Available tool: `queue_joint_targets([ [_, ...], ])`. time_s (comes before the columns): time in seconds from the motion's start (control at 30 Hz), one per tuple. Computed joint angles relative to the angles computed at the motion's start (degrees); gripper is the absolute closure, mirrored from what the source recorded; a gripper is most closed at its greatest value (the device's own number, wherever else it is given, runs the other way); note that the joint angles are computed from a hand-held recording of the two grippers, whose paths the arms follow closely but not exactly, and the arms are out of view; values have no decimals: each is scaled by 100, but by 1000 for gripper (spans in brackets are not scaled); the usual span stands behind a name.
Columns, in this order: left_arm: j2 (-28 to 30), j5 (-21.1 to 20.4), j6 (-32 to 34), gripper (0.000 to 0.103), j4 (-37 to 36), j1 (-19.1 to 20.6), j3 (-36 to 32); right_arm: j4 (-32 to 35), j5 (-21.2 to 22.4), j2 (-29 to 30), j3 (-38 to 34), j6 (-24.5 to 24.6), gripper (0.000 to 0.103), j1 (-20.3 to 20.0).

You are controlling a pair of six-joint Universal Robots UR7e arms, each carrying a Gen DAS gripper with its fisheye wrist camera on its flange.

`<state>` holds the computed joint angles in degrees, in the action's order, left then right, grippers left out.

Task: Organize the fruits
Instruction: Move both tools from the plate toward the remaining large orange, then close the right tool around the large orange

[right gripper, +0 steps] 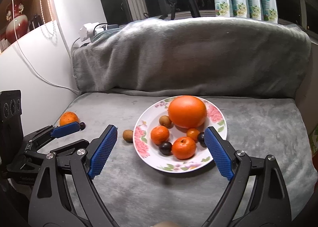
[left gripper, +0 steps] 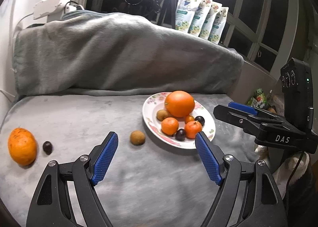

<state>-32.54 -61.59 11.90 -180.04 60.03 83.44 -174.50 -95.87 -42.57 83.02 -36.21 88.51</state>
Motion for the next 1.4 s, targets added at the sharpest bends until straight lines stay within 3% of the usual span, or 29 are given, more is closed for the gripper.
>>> queue_joint_targets([
  [0.8, -772, 624, -340, 23, -687, 518, 857, 747, -68, 615, -571, -170, 12, 428],
  [1.13, -1003, 840, -594, 23, -814, 809, 1018, 1840, 0, 1280, -1513, -152, 11, 677],
  [1.4, -1058, 713, -754, 23, -768, 1016, 996, 2837, 258, 1841, -2364, 22, 11, 775],
])
